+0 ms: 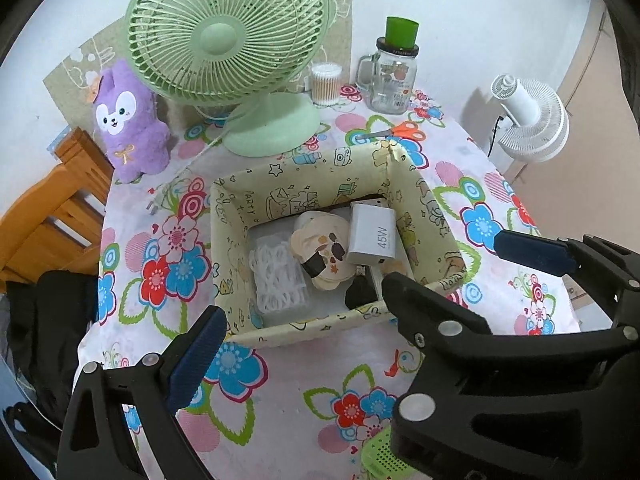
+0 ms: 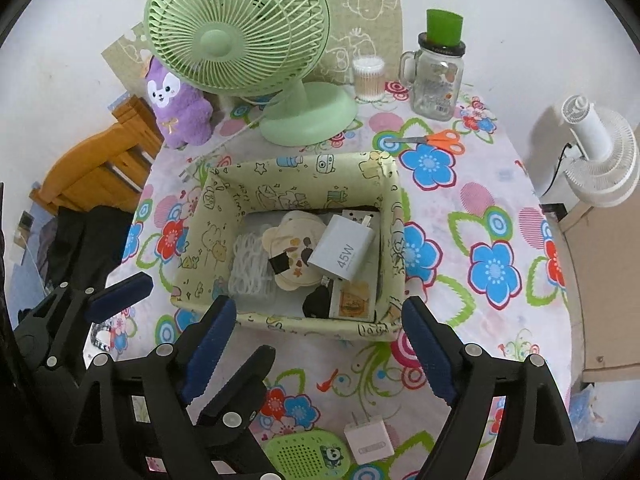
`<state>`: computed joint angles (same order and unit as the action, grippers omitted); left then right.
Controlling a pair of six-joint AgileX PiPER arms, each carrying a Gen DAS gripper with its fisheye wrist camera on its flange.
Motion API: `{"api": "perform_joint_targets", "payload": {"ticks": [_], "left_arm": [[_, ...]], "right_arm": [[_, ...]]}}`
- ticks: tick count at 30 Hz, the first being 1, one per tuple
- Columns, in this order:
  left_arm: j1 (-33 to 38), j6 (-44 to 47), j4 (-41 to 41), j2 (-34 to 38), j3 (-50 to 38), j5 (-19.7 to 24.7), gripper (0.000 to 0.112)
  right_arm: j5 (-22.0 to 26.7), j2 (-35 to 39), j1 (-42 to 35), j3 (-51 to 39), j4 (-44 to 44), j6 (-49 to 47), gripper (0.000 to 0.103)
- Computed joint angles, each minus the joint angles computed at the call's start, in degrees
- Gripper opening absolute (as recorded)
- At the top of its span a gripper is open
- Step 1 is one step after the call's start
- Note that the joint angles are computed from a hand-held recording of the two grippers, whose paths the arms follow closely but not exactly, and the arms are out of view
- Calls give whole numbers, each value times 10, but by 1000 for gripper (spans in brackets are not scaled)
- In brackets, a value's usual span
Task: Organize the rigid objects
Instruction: 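Withdraw both open tools from the box toward the green speaker and white charger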
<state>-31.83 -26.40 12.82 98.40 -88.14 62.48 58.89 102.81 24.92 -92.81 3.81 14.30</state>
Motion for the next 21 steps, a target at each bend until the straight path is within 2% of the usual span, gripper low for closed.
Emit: {"api": "perform_joint_targets", "payload": {"ticks": [21], "left_arm": [[-37,-35,28,-83,66,0,99]], "right_arm": [[-12,-98,48,78,-72,76,87]]}}
